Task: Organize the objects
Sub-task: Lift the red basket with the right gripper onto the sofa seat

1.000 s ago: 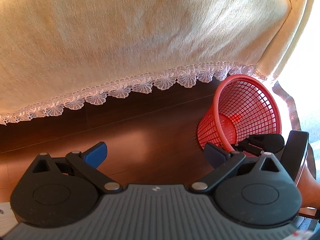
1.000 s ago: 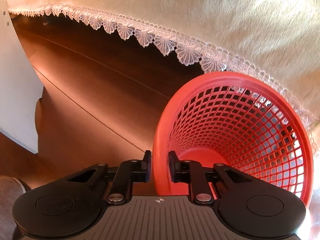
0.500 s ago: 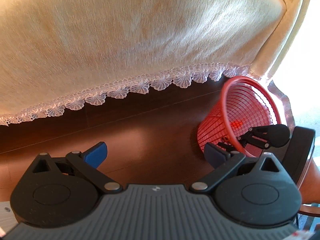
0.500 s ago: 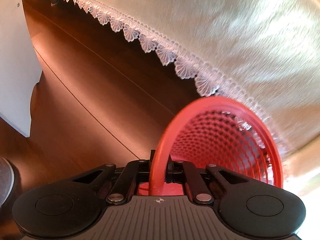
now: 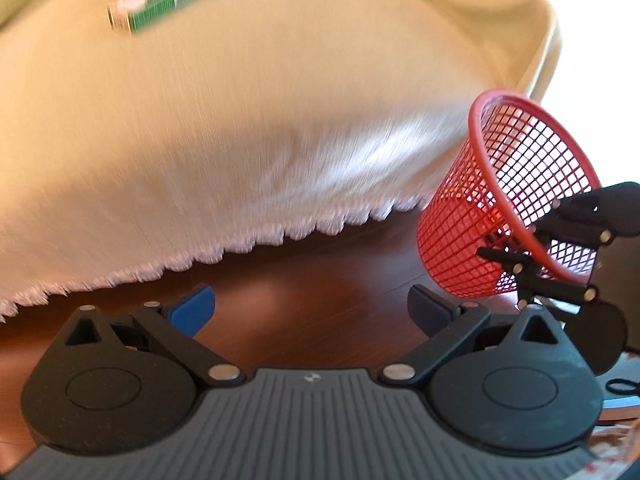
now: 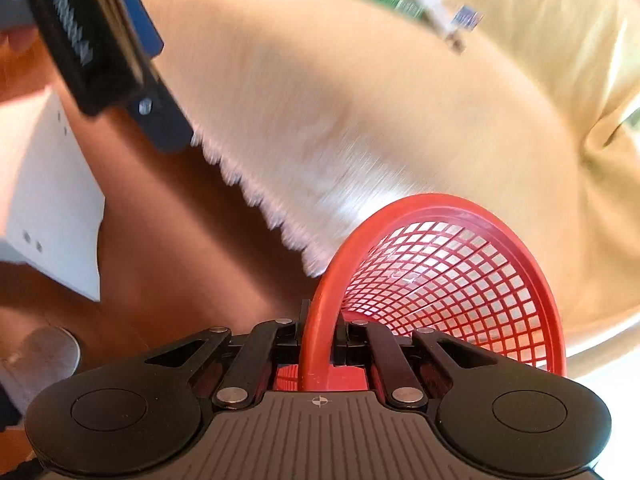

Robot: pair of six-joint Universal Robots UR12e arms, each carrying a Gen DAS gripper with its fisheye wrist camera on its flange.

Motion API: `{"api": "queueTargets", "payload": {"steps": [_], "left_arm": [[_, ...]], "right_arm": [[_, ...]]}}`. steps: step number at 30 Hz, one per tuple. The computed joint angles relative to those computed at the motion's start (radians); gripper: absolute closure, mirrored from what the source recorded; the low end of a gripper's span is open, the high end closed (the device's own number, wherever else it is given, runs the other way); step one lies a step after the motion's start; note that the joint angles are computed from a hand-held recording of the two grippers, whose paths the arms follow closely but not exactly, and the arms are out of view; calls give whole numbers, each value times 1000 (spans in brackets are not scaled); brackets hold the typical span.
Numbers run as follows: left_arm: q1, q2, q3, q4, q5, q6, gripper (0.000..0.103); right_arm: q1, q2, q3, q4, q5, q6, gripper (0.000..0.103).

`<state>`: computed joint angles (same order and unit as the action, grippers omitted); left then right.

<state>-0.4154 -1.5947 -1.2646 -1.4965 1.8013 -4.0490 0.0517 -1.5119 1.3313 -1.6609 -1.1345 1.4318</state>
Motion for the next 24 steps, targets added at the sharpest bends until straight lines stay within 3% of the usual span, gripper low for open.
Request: {"api": "queueTargets", "payload": {"steps": [6,13,20,24], "left_arm": [[20,-48,212,-104,48,81,2],[64,-125,433,-183,116,174,2],[130,-213,613,-271,150,210,2],[172,-252,666,-294,153,216,2]], "right_arm": [[32,48,-255,155,13,56,100],[66,125,-480,248,57,68,100],[109,320,-805,380,68,70,100],[134,452,-1004,446,55,91,100]]}}
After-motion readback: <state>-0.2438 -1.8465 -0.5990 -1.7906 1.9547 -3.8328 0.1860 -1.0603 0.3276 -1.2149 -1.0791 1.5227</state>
